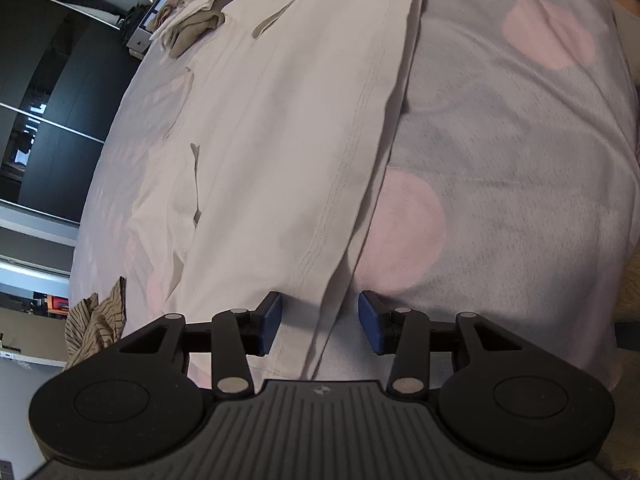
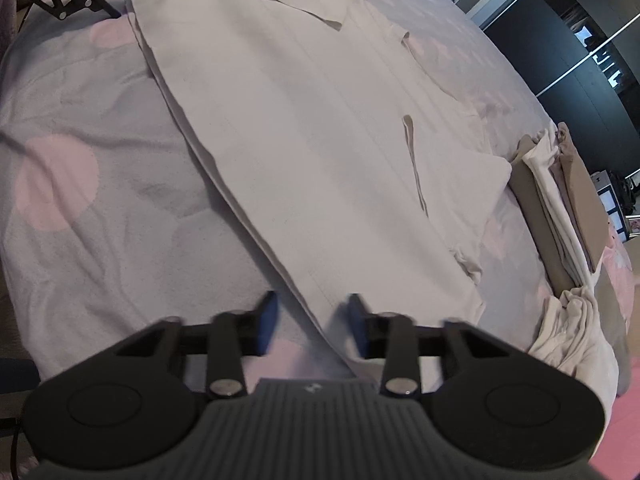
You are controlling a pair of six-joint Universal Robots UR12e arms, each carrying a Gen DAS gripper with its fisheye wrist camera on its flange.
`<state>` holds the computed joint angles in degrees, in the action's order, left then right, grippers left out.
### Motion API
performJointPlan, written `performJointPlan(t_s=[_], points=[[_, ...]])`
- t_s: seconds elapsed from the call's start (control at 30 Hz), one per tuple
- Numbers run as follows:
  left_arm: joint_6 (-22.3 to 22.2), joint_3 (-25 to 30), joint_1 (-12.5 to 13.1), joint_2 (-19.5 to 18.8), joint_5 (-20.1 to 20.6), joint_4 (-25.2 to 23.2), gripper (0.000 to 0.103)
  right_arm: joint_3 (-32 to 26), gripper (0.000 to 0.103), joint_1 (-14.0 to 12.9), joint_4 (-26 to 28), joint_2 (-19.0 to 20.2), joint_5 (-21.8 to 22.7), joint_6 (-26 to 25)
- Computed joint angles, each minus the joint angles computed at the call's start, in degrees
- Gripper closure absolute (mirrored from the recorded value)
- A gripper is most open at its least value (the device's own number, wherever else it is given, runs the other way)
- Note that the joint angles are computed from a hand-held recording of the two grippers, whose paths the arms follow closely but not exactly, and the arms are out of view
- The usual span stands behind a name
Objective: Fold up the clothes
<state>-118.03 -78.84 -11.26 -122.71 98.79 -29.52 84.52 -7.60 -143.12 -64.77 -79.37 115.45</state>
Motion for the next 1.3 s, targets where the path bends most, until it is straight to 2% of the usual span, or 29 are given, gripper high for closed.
performJointPlan(t_s=[0.03,0.13,0.23,0.3,0.37,0.4,0.5,0.77,0.83,0.97,1.03,1.07,1.17,1.23,1.3], points=[[-0.4,0.2,0.0,0.0,-0.1,-0.7,0.081,0.0,0.082,0.0,-0.1,0.0,-0.2,0.2],[-2.8,1.2,0.2,0.2,-0.8,-3.5,0.092,-0.3,0.083,-0.2,1.1,-0.2,0.8,1.4],[-6.7,2.5,0.6,0.6,-2.8,-6.8,0.098,-1.0,0.084,-0.4,2.3,-0.3,2.1,3.8],[-9.9,3.4,1.0,0.7,-4.2,-8.6,0.101,-1.3,0.084,-0.6,2.5,-0.4,3.0,5.8],[-13.5,4.3,1.4,0.8,-5.9,-9.7,0.101,-1.6,0.089,-0.7,2.0,-0.3,3.3,7.6],[-14.9,4.6,1.5,0.8,-6.2,-9.4,0.102,-1.7,0.093,-0.8,1.7,-0.2,3.4,8.6],[-19.5,5.0,1.9,0.9,-6.7,-8.1,0.102,-1.8,0.095,-0.5,-0.7,0.2,2.2,10.2],[-26.5,6.8,2.1,-0.4,-4.2,-6.2,0.103,-3.4,0.098,-0.3,-1.6,1.6,-0.6,14.7],[-27.0,7.0,2.4,-0.3,-5.2,-6.5,0.103,-3.7,0.097,-0.4,-0.9,1.7,-0.4,14.9],[-23.4,6.1,2.5,0.2,-7.6,-7.1,0.103,-3.1,0.093,-0.8,0.4,1.0,2.7,12.8],[-20.9,5.5,2.3,0.4,-8.1,-7.4,0.102,-2.5,0.077,-0.9,0.8,0.6,3.8,11.0],[-19.5,5.1,2.2,0.6,-8.1,-7.6,0.101,-2.1,0.074,-0.9,0.8,0.4,4.0,9.9],[-15.0,3.8,1.9,1.0,-7.9,-8.1,0.085,-1.2,0.071,-0.8,1.2,-0.1,4.6,6.8],[-12.4,2.8,1.7,1.3,-7.7,-7.6,0.071,-0.9,0.06,-0.8,1.5,-0.3,4.9,5.5],[-10.2,2.0,1.4,1.3,-6.3,-6.5,0.066,-0.6,0.057,-0.8,1.9,-0.5,5.0,4.2]])
